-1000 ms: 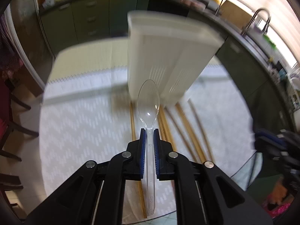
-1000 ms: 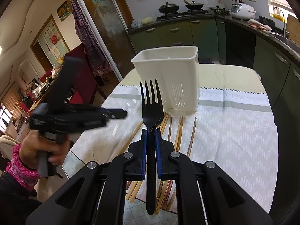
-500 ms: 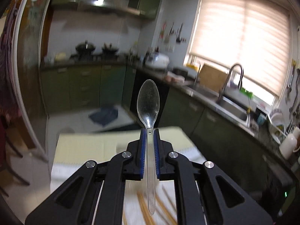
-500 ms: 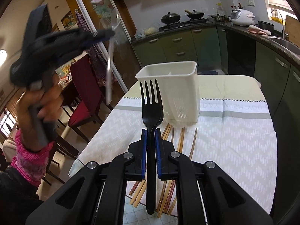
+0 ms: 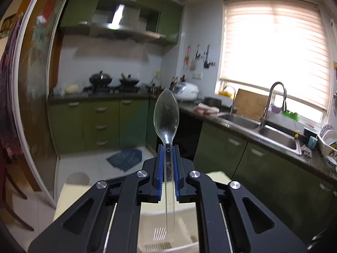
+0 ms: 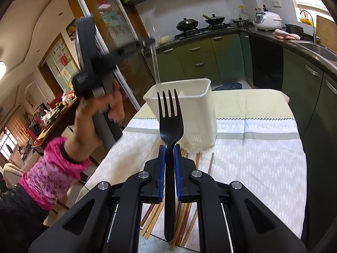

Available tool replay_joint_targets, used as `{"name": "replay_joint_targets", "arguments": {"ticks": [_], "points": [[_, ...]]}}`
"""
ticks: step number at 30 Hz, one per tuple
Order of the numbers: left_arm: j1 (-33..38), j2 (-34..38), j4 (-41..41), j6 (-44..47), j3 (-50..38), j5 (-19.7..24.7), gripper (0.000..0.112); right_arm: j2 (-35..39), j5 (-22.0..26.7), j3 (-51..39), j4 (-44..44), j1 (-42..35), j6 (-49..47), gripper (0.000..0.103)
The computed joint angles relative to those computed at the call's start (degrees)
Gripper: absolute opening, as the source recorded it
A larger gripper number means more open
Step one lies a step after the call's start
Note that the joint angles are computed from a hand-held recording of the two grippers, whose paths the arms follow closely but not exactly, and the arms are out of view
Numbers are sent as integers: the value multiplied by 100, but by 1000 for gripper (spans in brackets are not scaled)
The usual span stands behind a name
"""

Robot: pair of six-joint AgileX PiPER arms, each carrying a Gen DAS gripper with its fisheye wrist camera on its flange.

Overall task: Organize utensils
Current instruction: 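Drop the spoon into the white holder with left tool while right tool drops the fork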

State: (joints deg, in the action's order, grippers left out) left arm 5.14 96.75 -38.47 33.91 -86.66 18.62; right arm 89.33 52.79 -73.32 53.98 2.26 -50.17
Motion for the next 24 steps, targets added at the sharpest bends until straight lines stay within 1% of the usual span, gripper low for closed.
{"name": "replay_joint_targets", "arguments": {"ticks": [2,5,7,9,11,14,15,17,18,21,24], "points": [[98,-38,-382,419,214,25,9,61,-15,-145,-54,49,90,9],[153,-12,-613,726,417,89,9,160,-68,-431,-130,154,271,9],[254,-22,-804,942,507,195,17,218,-126,-696,-182,250,429,9],[315,-97,-1154,1335,673,159,32,352,-209,-1064,-241,359,628,9],[374,-169,-1405,1636,807,143,34,529,-278,-1429,-280,460,805,9],[573,-301,-1714,1853,953,349,34,903,-531,-2074,-335,653,1137,9],[660,-387,-1804,1899,1013,437,34,1025,-663,-2265,-320,711,1213,9],[862,-594,-2084,2130,1226,586,34,1311,-1077,-2706,-284,871,1313,9],[956,-676,-2088,2141,1270,664,35,1459,-1257,-2947,-385,971,1440,9],[1197,-1002,-2046,2248,1568,825,42,1992,-1987,-3709,-858,1268,1845,9],[1391,-1332,-2057,2493,1911,907,42,2576,-2494,-4420,-1701,1515,2462,10]]}}
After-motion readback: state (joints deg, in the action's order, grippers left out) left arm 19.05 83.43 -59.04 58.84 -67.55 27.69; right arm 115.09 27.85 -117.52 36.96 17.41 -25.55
